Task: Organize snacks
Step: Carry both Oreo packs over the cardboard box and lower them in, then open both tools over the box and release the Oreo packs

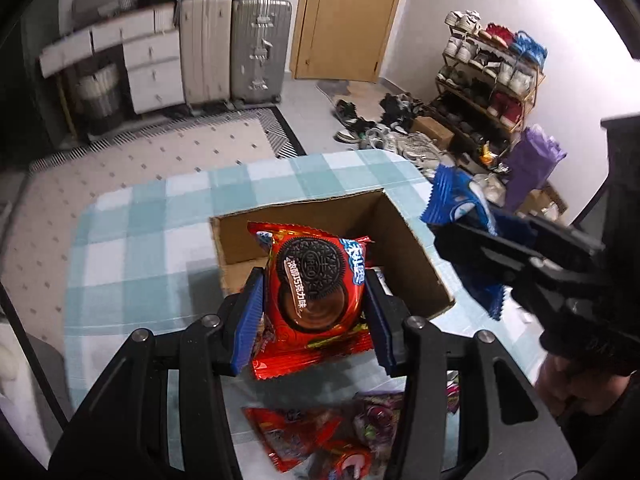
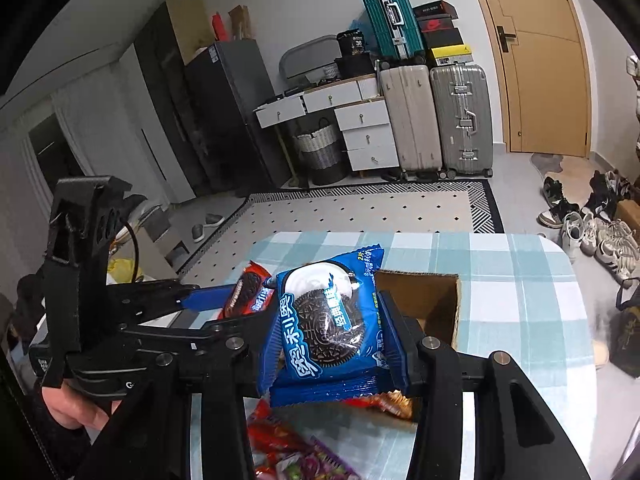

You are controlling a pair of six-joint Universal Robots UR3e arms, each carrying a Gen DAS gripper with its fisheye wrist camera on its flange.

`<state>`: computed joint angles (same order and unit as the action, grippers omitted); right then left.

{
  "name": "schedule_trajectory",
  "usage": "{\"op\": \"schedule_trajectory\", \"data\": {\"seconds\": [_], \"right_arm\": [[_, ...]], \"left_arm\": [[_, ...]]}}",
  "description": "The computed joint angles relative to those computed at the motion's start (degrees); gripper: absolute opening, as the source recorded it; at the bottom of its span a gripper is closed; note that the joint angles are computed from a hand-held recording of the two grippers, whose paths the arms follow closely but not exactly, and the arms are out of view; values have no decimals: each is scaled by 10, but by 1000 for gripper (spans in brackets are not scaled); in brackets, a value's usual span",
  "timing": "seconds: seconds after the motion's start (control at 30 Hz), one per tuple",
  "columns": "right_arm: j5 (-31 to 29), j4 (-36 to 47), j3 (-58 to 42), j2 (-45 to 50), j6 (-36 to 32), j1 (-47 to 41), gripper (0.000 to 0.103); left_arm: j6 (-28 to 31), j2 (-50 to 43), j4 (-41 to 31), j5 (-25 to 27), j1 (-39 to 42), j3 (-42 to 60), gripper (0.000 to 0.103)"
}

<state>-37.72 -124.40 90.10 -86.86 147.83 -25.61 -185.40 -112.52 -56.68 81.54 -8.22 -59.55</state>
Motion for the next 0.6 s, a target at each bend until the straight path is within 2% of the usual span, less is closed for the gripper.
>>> {"op": "schedule_trajectory", "data": {"seconds": [0.27,0.43,0.6], "right_arm": [[-55,-44,-58,99,39,42,45],[-69,-71,-66,142,46,53,45],[-75,-111,-68,176,62,58,45]], "left_arm": [[1,-86,-1,-5,-2,67,45],[0,-125,7,-12,1,81,45],[-13,-145,15,-44,18,84,46]]}}
